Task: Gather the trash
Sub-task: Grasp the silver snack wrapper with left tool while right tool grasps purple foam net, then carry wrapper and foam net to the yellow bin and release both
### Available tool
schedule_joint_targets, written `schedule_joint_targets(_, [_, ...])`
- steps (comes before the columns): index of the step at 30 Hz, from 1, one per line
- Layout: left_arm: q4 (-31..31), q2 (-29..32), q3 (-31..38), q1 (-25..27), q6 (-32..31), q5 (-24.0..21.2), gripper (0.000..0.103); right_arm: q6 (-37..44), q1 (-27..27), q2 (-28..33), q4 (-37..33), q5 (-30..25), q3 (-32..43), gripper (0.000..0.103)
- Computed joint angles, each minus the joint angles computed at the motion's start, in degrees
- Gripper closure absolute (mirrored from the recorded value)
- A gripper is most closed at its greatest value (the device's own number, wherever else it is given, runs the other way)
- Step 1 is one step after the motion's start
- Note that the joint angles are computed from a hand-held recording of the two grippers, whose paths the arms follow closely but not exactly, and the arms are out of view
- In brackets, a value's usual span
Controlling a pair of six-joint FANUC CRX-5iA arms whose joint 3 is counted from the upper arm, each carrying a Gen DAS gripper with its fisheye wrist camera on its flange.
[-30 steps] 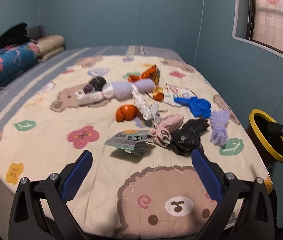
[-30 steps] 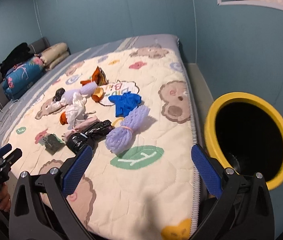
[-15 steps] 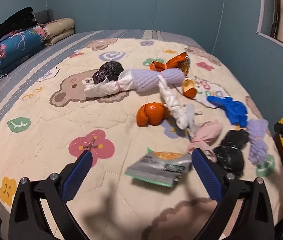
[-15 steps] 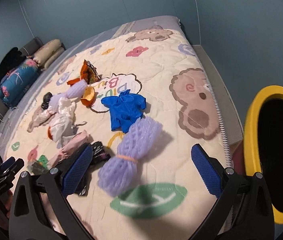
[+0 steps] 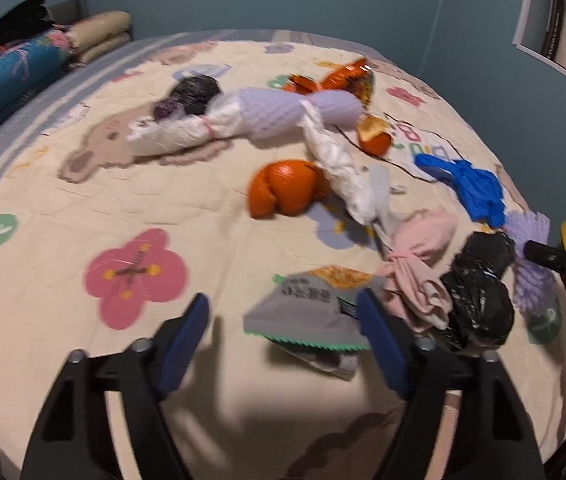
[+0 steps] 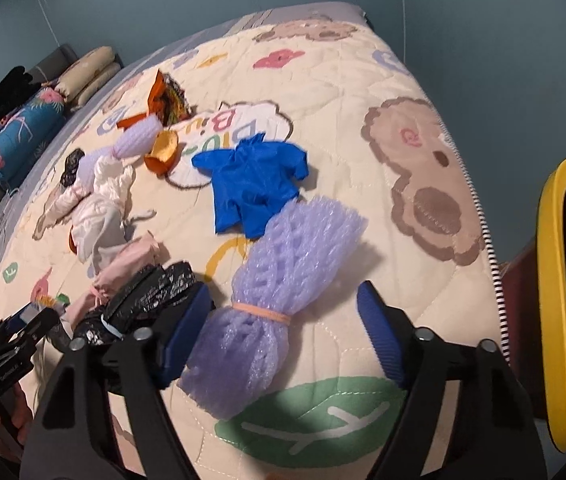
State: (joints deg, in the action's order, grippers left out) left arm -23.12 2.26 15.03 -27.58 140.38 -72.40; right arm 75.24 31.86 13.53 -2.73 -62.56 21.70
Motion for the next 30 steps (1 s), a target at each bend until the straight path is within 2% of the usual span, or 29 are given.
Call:
schedule_joint_targets(1, [2.6,-0.5,-1.4,1.2,-1.4,2.4,0.05,0.0,0.0,0.1,-0.2,-0.3,0.0,0.039])
schedule_joint_targets(3, [5.2,-0.6,-2.9,2.3,-2.8,5.0,0.057,0.6,-0.4,0.5,-1.9,-1.0,0.6,0.052])
schedule_joint_targets(9, [6.2,-3.1,-6.5,3.2,-1.0,9.9,0.061,1.7,-0.7,0.7,-3.9,-1.8,1.3,0.07])
schedule_joint_targets(12, [5.0,-4.1,-6.8,2.4,0.1,10.1,0.062,2.7,-1.2,0.1,-5.1,-1.1,1.0,0.077])
schedule_joint_targets(21, [-1.0,-7.0,-5.0,-1.3,3.1,7.4,0.062,6.7,-2.7,-3.9,-9.0,0.1,-0.4,0.08])
schedule_joint_targets(30, [-5.5,-8.1,-1.7,-4.9,5.2,5.0,0.062,12.6,-7.2,-8.7,-17.4,-3.9,1.1,0.08])
